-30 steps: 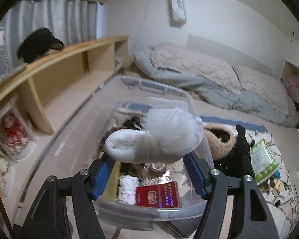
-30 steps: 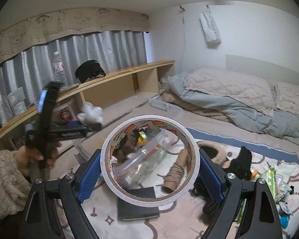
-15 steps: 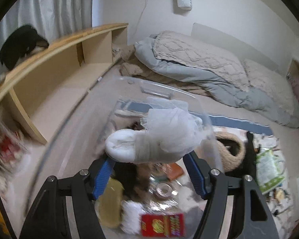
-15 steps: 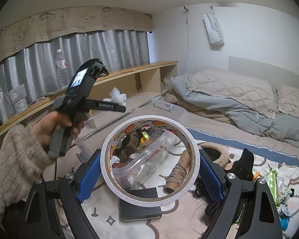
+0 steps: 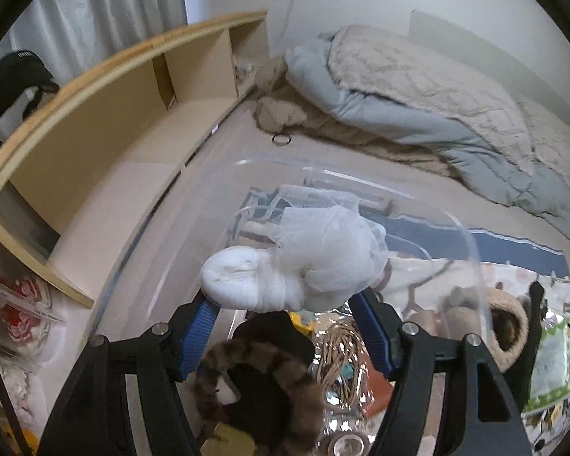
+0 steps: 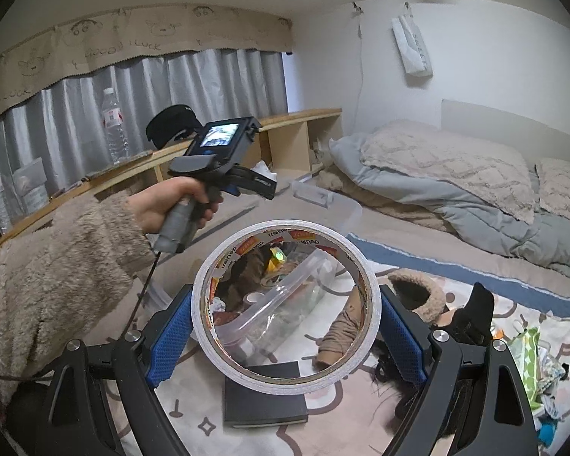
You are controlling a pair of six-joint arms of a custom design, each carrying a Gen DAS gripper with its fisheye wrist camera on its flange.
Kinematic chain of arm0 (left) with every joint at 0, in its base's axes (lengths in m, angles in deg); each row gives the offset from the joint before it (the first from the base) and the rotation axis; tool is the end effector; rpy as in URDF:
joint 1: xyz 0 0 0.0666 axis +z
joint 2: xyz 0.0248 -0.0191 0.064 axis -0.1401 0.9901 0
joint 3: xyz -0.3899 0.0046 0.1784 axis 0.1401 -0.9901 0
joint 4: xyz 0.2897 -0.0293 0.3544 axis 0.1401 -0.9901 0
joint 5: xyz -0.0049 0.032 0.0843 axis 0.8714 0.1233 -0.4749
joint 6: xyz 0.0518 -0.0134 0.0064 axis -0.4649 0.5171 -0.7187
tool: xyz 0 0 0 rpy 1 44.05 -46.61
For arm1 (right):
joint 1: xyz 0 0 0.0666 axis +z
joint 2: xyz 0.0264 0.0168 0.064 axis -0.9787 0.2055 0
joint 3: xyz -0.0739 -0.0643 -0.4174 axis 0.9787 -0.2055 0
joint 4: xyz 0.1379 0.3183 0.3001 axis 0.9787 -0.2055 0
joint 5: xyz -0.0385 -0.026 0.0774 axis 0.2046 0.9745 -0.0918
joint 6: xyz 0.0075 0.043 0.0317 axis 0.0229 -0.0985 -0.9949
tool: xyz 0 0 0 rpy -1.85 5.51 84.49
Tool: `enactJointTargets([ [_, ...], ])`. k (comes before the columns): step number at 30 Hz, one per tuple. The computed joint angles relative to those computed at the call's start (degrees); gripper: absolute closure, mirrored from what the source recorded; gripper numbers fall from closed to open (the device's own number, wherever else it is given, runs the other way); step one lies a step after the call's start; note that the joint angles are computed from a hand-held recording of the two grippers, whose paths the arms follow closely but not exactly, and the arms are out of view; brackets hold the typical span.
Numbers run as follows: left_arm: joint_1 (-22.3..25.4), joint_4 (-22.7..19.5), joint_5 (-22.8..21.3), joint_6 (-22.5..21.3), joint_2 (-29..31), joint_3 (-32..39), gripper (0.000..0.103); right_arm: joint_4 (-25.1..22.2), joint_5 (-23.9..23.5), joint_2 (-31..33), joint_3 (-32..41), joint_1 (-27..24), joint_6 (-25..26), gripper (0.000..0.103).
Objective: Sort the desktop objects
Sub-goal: 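Lower the fluffy item into the clear bin and open the left gripper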
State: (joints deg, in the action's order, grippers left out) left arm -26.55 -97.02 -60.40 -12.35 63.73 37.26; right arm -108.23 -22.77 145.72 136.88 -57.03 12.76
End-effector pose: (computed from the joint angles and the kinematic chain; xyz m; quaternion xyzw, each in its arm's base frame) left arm 0.4527 -0.1359 0.6527 -0.1765 0.9316 0.0856 0.3060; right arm 0.2959 0.1300 0.7068 -0.3058 0.8053 0.2498 0.4423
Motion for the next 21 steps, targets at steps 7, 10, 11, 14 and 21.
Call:
enactJointTargets([
  [7,1.76,2.92,-3.03,-1.43,1.13,-0.79,0.021,-0.84,-0.94,1.54,-0.07,-0.84,-0.44,0.013],
  [10,2.15,5.01,-3.78,-1.86,0.69,-1.49,0.007,-1.04,-0.89,1.95,-0.01,-0.63,-0.29,0.013],
  [11,2.3,5.26,-3.49,-2.05,0.73,-1.51,0.007,-1.14,-0.83,2.07,0.07,-0.53,-0.15,0.013],
  [14,1.62,5.41,-5.97,-3.08,0.46,-1.52,0.006,-1.28,-0.99,2.08,0.02,-0.34,0.07,0.013],
  [21,0.67,6.88,-5.03,-3.33,-2.41,-2.76,0.006,-0.85,-0.74,1.8,0.1,0.07,-0.52,0.013],
])
